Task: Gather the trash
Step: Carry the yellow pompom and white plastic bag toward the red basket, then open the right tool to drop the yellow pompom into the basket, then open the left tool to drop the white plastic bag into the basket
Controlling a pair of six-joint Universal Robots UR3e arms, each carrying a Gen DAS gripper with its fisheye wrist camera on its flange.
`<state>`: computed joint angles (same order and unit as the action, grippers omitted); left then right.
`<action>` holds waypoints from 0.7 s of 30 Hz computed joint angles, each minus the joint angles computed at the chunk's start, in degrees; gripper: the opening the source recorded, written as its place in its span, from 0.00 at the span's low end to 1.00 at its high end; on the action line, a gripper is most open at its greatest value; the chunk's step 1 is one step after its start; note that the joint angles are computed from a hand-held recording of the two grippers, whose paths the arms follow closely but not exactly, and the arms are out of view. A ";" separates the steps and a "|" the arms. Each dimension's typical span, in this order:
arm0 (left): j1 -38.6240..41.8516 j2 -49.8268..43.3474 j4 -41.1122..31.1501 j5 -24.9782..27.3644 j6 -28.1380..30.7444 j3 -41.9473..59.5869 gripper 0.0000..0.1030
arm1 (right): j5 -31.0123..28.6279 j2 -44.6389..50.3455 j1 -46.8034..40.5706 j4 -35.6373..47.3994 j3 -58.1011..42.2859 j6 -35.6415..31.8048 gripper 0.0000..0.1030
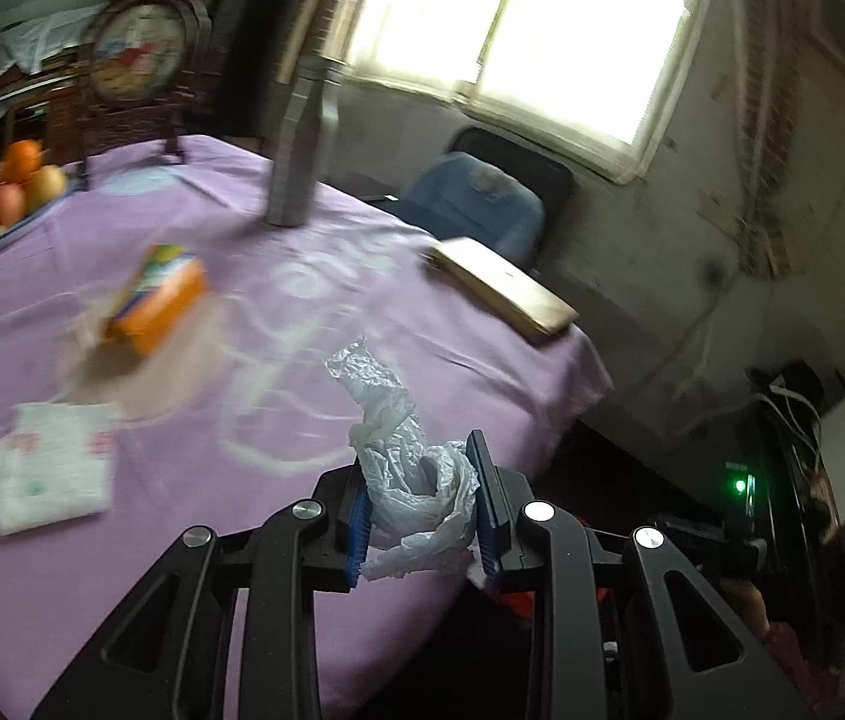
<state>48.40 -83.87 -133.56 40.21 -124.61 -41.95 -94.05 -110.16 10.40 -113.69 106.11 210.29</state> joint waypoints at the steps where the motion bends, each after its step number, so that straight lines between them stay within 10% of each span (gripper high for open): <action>1: -2.69 0.48 3.20 0.63 -2.39 -2.08 0.28 | -0.15 -1.17 -0.61 -0.04 0.38 -0.23 0.60; 13: -42.02 -6.26 36.89 14.51 -26.54 -15.70 0.28 | 9.86 -19.77 -18.39 4.91 7.95 -8.03 0.63; 21: -62.55 -22.72 45.77 22.93 -34.39 -10.86 0.29 | 20.58 -33.59 -38.28 20.04 10.22 -21.63 0.63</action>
<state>-14.15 -106.59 -87.79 63.15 -159.00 -52.81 -73.47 -143.74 -27.88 -93.65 116.33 188.66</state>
